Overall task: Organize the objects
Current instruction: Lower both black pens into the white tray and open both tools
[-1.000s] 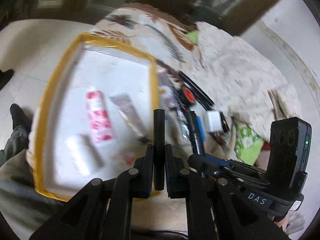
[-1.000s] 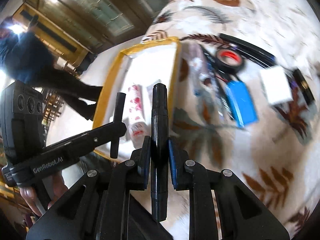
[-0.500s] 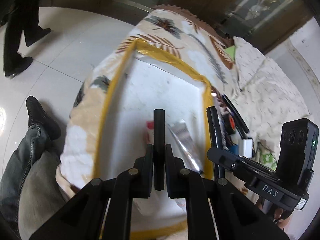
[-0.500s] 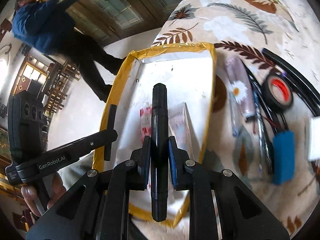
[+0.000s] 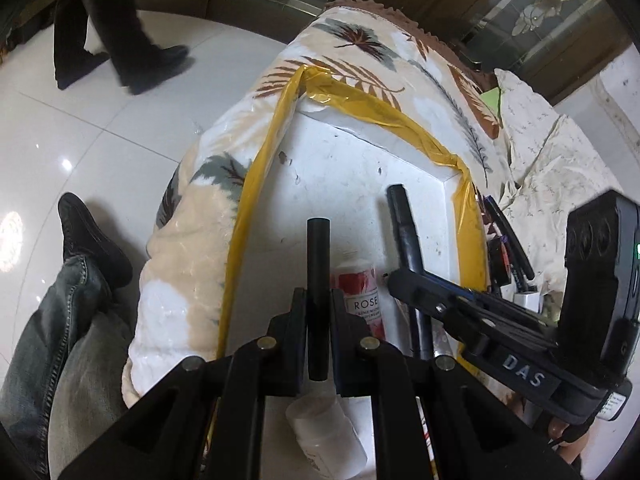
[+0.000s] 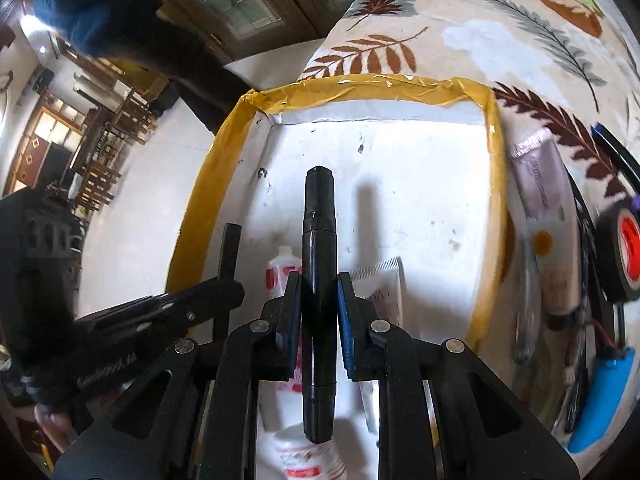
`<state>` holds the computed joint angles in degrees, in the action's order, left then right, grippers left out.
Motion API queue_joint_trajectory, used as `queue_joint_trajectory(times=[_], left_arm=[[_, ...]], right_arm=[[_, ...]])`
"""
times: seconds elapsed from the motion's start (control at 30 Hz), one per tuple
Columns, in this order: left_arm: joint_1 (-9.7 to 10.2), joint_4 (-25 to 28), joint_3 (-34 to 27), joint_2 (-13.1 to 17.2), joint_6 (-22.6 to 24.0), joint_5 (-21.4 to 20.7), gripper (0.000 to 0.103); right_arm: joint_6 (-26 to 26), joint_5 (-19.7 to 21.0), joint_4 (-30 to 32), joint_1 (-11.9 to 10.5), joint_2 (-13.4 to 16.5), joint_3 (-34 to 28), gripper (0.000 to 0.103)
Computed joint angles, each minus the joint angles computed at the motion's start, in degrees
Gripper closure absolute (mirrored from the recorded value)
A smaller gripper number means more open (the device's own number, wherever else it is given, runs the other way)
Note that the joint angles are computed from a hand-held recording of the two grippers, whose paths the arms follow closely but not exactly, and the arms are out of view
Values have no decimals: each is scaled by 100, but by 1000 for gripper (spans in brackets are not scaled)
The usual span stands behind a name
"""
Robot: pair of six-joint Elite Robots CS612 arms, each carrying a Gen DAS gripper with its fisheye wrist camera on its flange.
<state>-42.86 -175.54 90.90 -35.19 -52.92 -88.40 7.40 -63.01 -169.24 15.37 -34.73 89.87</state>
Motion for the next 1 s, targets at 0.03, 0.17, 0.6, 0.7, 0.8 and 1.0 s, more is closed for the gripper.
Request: queue_joint_trajectory(times=[0.03, 0.17, 0.6, 0.7, 0.8, 1.0], left_arm=[[-10, 11, 1, -3, 35, 30, 94], [-34, 78, 0, -18, 101, 116, 94], [-58, 117, 10, -29, 57, 226, 93], [-42, 5, 32, -24, -6, 186, 93], [-20, -228, 87, -17, -105, 112, 93], [-285, -178, 189, -181, 294, 921, 54]], right_arm=[[-10, -14, 23, 10, 14, -25, 87], [-73, -111, 122, 64, 80, -127, 87], [52, 36, 58, 20, 107, -96, 86], [214, 296, -12, -47, 96, -32, 81], [282, 506, -333, -101, 0, 157, 62], [464, 748, -1140, -252, -344, 833, 60]])
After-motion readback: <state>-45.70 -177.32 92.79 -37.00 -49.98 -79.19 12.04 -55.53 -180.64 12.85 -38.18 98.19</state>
